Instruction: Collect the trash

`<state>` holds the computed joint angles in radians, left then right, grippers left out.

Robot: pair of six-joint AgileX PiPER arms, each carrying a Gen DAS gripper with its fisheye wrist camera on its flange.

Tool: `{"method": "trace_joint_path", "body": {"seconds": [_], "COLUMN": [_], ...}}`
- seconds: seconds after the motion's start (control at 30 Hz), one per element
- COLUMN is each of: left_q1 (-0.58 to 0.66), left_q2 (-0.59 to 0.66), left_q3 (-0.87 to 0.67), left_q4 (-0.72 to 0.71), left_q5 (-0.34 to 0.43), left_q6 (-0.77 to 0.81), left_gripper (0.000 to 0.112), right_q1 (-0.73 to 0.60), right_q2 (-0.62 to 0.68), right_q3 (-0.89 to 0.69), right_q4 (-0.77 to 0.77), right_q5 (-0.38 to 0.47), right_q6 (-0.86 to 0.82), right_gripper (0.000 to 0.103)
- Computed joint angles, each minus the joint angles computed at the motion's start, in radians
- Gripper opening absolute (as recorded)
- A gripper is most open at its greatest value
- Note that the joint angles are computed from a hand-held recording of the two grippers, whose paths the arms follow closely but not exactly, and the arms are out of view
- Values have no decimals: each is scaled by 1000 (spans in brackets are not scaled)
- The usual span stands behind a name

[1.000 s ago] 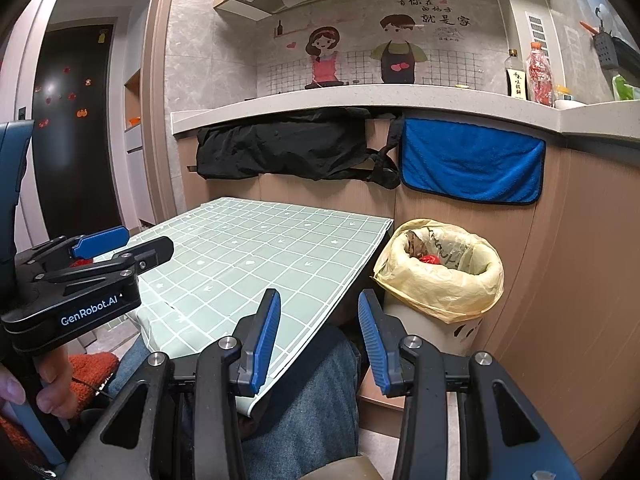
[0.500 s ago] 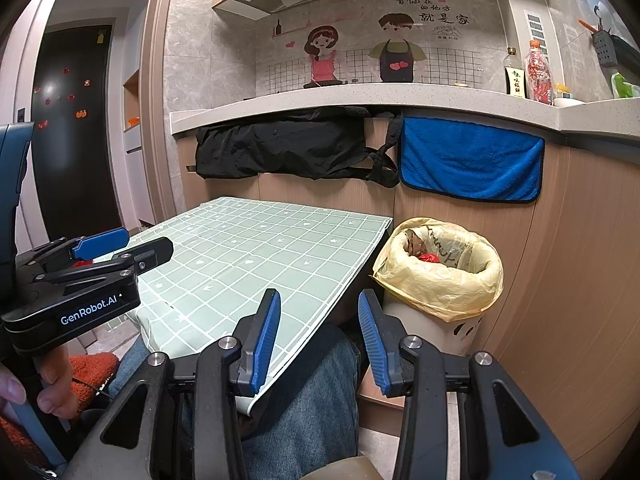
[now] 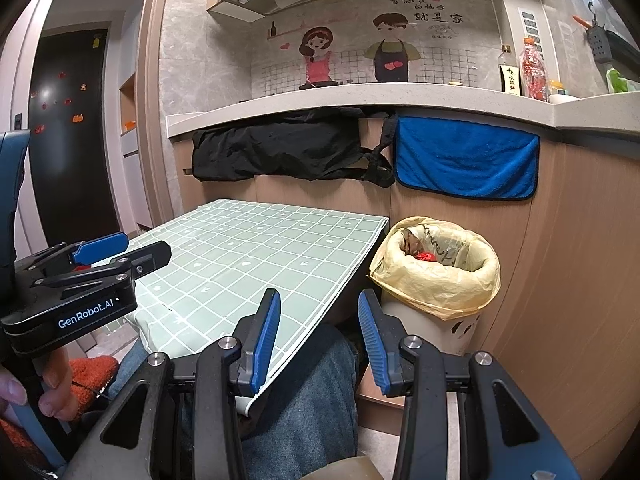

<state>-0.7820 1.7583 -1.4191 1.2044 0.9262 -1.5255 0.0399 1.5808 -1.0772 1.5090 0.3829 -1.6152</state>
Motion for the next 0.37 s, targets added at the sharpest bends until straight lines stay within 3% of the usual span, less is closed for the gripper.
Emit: {"method": "trace_joint_path", "body": {"seconds": [0.37], "left_q1": [19], "left_q2": [-3], "left_q3": [1], "left_q4": [-21], "left_q5": [-29], "left_q6": [13], "left_gripper": [61], "right_q1": [-10], "right_q2": [-3], "right_q3": [-2], "right_q4": [-22], "right_q5": [3], "right_q6": [24], "right_gripper": [39]}}
